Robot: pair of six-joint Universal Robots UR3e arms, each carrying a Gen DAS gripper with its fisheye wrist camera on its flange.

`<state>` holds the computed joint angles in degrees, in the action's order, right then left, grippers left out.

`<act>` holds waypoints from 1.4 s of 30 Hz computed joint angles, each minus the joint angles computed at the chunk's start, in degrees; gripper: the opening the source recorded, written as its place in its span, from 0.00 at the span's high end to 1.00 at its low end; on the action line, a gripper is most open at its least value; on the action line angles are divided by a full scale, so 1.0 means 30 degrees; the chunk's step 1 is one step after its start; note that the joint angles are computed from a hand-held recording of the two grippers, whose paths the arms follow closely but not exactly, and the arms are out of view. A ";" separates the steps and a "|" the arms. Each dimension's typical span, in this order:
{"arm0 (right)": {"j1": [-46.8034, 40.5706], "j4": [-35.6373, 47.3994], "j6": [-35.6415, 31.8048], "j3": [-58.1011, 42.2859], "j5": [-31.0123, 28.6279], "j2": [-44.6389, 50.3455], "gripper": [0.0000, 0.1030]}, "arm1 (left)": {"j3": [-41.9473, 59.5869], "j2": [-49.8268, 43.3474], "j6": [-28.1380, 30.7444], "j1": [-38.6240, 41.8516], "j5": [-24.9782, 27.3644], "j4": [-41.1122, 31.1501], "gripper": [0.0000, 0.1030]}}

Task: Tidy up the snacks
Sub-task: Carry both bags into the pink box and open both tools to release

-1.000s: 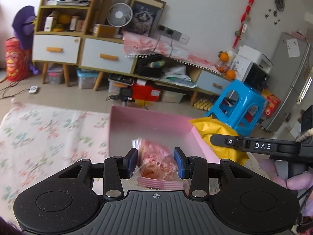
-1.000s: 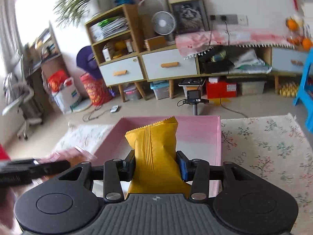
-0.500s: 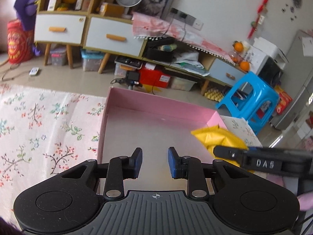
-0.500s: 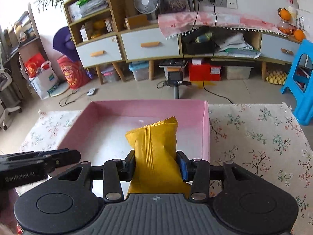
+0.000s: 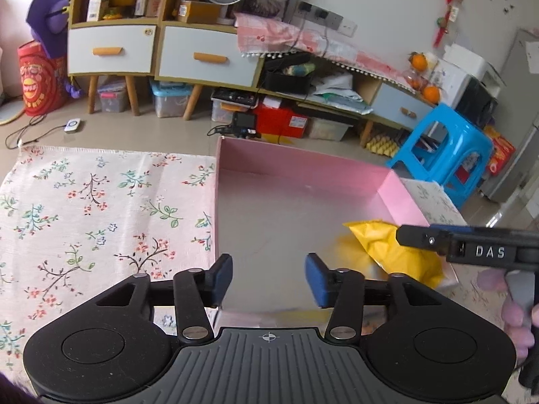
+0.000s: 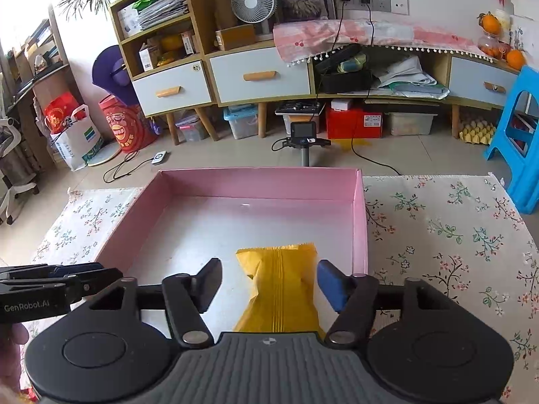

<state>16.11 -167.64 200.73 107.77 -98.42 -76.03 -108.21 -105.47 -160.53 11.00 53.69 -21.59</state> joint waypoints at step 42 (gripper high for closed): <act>0.0351 -0.3397 -0.0157 0.6137 0.1170 -0.4686 0.19 | 0.3959 -0.0406 -0.4422 -0.4880 0.6645 -0.0985 0.71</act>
<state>17.17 -177.83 200.26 126.18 -94.91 -90.09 -96.34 -106.69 -173.79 -3.64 73.63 -24.55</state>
